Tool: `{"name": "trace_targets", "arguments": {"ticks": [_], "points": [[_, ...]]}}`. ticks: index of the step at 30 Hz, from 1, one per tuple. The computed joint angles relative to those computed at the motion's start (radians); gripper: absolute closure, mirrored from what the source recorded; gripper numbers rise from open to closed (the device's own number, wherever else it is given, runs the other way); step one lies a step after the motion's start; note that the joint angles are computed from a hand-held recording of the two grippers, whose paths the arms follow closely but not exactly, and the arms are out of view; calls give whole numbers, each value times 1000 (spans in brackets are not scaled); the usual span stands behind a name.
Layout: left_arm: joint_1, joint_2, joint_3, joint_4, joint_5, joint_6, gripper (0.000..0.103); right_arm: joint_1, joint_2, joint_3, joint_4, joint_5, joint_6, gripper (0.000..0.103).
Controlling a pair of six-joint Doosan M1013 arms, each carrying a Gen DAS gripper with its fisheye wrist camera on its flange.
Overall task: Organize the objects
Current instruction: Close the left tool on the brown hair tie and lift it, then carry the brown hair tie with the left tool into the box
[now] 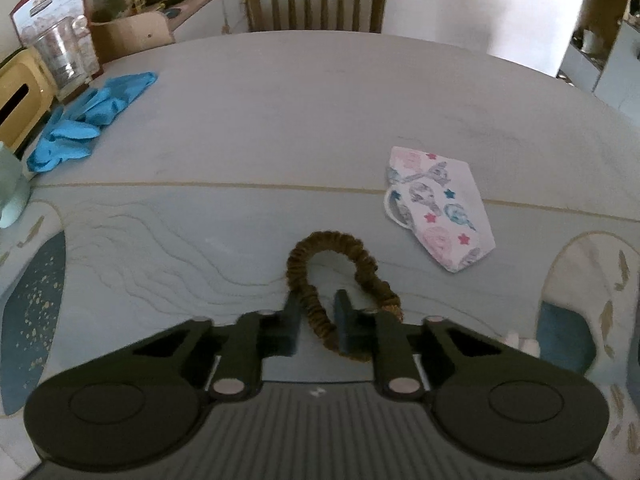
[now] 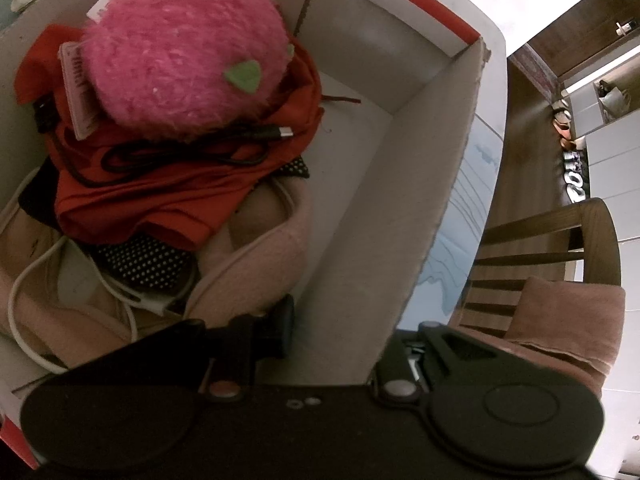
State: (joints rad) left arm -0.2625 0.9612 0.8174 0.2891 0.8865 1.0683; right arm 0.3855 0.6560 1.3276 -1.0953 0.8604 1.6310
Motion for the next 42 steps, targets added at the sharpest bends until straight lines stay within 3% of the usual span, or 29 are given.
{"name": "trace_targets", "arguments": {"ticks": [1,11,20,27,34,42], "points": [[-1,-3,5,-2,-6,8,95,0,0,1,-3,-1,0,84],[-19,-84,109,-5,-139,43,98,-4,-5,16,-17,-29,-10,84],[-53,-168,176,-159,-221,254,98,-11,-12,26,-16,-63,-38,84],[-93,-196,164,-378,-254,500,97,-15,-17,37,-20,-88,-37,85],[-137,-178,85,-644,-216,787,97,-13,-20,42,-24,-104,-24,86],[-189,-117,-29,-784,-98,962,97,-16,-29,56,-37,-131,0,86]]}}
